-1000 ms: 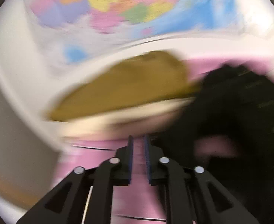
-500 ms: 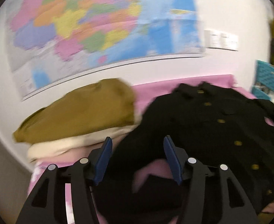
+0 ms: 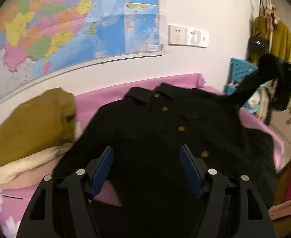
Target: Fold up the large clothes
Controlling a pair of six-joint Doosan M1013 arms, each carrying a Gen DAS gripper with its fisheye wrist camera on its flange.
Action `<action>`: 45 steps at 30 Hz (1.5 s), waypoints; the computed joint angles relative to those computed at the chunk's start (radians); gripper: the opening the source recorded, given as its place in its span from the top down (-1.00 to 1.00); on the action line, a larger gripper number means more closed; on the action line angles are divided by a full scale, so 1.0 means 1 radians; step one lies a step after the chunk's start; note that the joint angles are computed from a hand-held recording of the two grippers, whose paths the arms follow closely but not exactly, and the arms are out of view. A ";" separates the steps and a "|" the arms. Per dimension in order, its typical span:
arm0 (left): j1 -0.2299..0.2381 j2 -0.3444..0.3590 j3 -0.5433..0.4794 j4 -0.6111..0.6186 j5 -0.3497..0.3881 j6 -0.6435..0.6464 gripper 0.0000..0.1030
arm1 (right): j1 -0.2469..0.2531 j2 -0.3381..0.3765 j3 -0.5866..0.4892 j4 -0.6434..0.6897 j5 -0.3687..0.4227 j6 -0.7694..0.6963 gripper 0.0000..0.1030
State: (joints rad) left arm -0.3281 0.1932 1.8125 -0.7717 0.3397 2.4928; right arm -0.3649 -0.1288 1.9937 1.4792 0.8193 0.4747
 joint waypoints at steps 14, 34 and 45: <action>0.025 0.014 -0.016 -0.274 0.140 0.257 -0.49 | 0.337 0.239 -0.213 -0.266 0.054 0.141 0.31; -0.062 0.143 -0.147 0.175 0.372 -0.039 0.68 | 0.105 0.372 -0.136 -0.144 0.123 0.284 0.33; -0.090 0.054 -0.057 0.613 -0.158 -0.134 0.33 | 0.141 0.260 -0.115 -0.262 -0.129 0.127 0.59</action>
State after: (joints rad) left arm -0.4180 0.2472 1.7551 -0.1590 0.1816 2.3586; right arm -0.2240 0.1313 1.8787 1.2175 0.6904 0.6018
